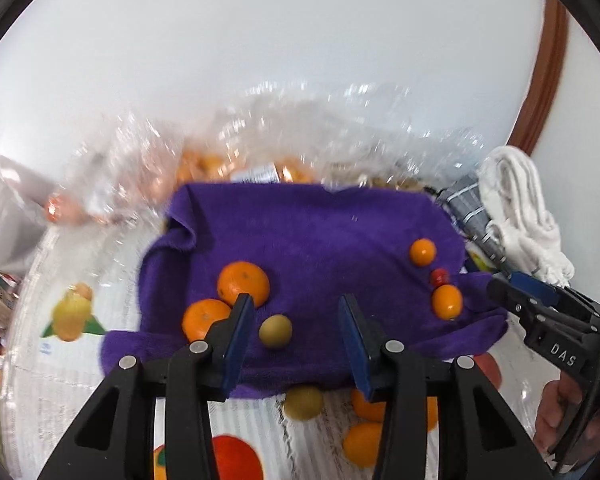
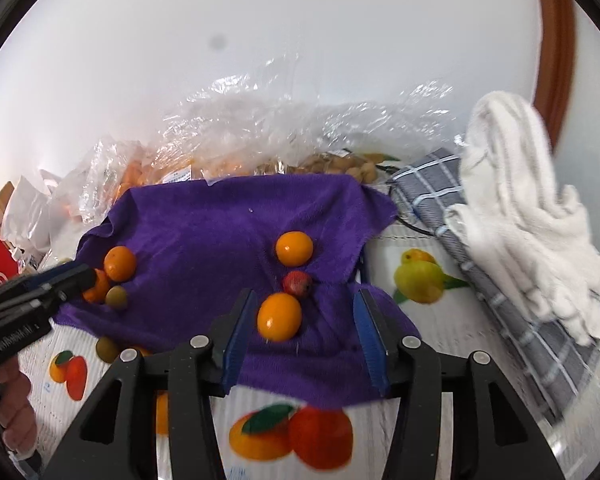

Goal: Organize fruits
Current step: 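Move both grippers back toward the loose fruit beside the towel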

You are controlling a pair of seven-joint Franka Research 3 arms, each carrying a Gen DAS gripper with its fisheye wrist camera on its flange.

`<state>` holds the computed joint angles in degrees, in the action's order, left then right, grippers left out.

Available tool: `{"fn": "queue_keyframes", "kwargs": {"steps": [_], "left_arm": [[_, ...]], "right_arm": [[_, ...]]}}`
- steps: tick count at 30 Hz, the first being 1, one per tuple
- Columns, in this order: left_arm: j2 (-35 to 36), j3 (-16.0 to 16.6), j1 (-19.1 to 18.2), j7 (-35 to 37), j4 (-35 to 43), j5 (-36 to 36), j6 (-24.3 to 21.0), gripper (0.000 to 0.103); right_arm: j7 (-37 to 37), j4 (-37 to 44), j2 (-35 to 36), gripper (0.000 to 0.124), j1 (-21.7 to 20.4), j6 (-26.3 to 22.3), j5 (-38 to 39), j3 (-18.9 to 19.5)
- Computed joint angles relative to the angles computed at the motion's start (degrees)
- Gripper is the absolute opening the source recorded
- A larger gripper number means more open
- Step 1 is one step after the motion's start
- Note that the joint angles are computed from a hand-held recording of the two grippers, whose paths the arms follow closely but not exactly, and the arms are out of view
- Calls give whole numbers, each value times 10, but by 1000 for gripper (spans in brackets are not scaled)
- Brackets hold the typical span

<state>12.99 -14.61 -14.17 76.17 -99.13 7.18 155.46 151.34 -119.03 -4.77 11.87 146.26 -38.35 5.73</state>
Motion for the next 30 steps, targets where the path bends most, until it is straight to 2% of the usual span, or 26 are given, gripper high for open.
{"fn": "queue_keyframes", "kwargs": {"steps": [3, 5, 8, 12, 14, 15, 19, 24, 30], "left_arm": [[-49, -1, 7, 7, -62, -6, 29, 42], [-74, 1, 10, 16, -92, -9, 30, 42], [-109, 9, 11, 11, -139, -6, 34, 42], [-159, 21, 11, 69, -210, -116, 42, 42], [-178, 29, 8, 71, -234, -137, 30, 42], [-186, 31, 8, 66, -245, -135, 28, 42], [-218, 39, 7, 41, -290, -119, 34, 42], [-244, 35, 17, -12, -328, -45, 35, 42], [-258, 34, 22, -50, -354, 5, 37, 42]], "right_arm": [[38, -8, -29, 50, 3, -50, -51, 18], [56, -17, -48, 50, 5, -70, -68, 29], [44, -37, -71, 50, 8, -59, -35, 32], [48, -63, -93, 50, 7, -53, -7, 50], [43, -74, -97, 46, 10, -46, 17, 54], [38, -79, -98, 41, 11, -44, 29, 56], [23, -87, -102, 40, 15, -51, 62, 66], [12, -92, -103, 40, 24, -63, 95, 73], [21, -88, -100, 40, 32, -85, 73, 90]]}}
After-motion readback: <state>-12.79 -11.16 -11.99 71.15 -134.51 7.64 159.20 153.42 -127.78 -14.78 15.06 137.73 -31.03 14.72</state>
